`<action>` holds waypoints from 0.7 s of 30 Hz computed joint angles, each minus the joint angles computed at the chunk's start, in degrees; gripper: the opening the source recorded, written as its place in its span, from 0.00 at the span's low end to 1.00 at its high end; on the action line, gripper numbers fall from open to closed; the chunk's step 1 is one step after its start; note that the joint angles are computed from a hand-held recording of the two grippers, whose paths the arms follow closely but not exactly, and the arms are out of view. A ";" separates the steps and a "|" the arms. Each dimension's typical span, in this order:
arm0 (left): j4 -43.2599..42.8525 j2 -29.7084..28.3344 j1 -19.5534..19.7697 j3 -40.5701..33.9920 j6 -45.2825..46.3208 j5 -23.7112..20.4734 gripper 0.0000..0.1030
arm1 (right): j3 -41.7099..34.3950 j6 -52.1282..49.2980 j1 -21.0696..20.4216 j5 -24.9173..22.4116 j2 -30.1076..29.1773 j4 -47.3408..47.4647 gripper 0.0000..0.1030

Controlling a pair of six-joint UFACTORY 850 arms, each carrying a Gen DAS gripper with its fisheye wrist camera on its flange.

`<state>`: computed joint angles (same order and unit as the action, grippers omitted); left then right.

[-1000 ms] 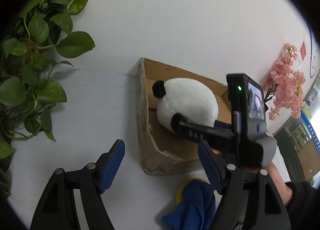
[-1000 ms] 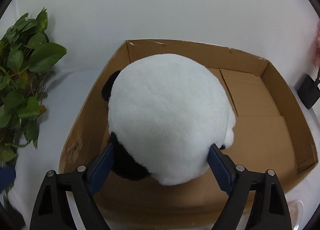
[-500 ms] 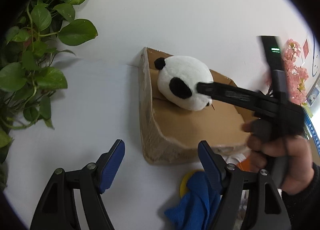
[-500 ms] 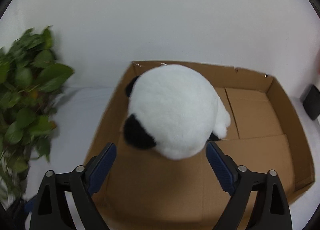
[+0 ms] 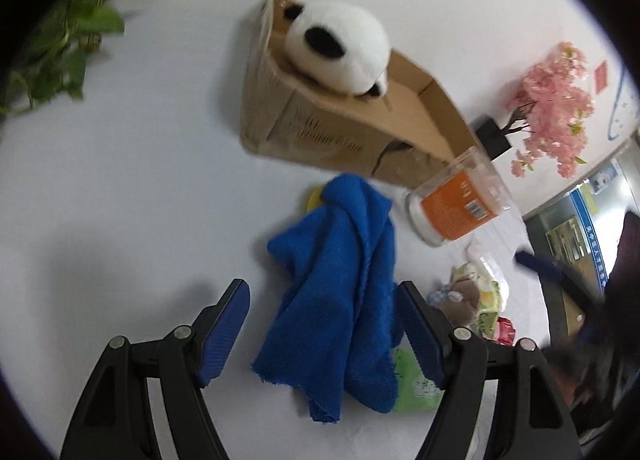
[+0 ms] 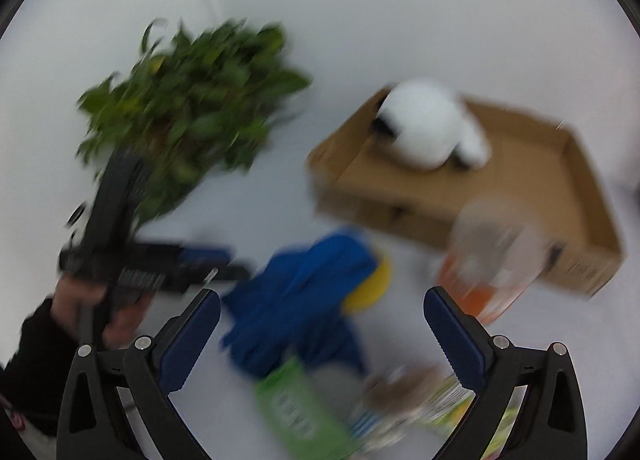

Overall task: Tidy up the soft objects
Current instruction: 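Close both grippers on the blue towel and lift it, then carry the blue towel into the box beside the panda and release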

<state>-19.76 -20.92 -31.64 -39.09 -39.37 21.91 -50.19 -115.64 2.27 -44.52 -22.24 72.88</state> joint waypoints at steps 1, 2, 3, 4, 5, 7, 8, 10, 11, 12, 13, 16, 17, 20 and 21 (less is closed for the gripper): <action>1.63 -0.83 0.04 -0.59 -1.32 -0.75 0.73 | 0.49 1.47 0.31 0.01 -1.05 -2.23 0.96; 4.92 -1.85 0.30 -1.15 -4.28 -0.81 0.73 | 0.89 2.14 0.78 0.41 -2.00 -3.14 0.95; 9.18 -2.80 0.74 -1.28 -9.23 0.18 0.73 | 0.94 3.19 1.44 0.91 -3.15 -3.80 0.94; 12.21 -3.52 1.10 -1.23 -13.37 1.37 0.72 | 1.39 3.27 2.19 2.08 -3.75 -2.95 0.94; 13.38 -4.14 1.15 -1.03 -15.78 2.95 0.71 | 2.04 2.03 3.34 4.59 -4.13 -0.83 0.94; 13.24 -4.43 1.32 -0.32 -17.37 6.16 0.71 | 2.08 1.50 5.20 7.12 -5.67 0.47 0.94; 13.39 -4.41 1.45 -0.31 -17.93 6.44 0.68 | 1.50 1.95 6.13 7.80 -6.86 0.30 0.94; 19.16 -4.99 2.20 -0.41 -23.64 8.18 0.33 | 1.72 0.83 8.00 11.31 -7.58 2.12 0.94; 20.90 -5.33 2.48 -0.72 -25.12 8.11 0.29 | 2.20 -1.02 8.74 12.54 -7.54 3.83 0.92; 20.23 -5.53 2.24 -1.04 -24.56 7.54 0.27 | 2.45 -1.60 9.14 13.02 -7.64 4.53 0.88; 19.72 -5.51 1.92 -1.01 -23.94 7.98 0.21 | 2.78 -1.64 9.55 13.75 -7.58 5.02 0.85; 16.18 -4.68 0.74 -0.35 -20.71 9.52 0.11 | 4.28 -5.59 9.82 16.14 -6.40 8.78 0.68; 14.80 -4.44 0.26 -0.08 -19.40 10.17 0.11 | 4.96 -6.87 9.39 15.91 -5.86 9.81 0.62; 9.44 -2.90 -1.79 0.59 -14.56 11.03 0.10 | 4.16 -4.48 8.44 13.59 -5.95 6.05 0.33; 7.82 -2.35 -2.38 0.95 -13.44 11.32 0.10 | 4.94 -5.52 8.05 12.97 -5.15 6.24 0.27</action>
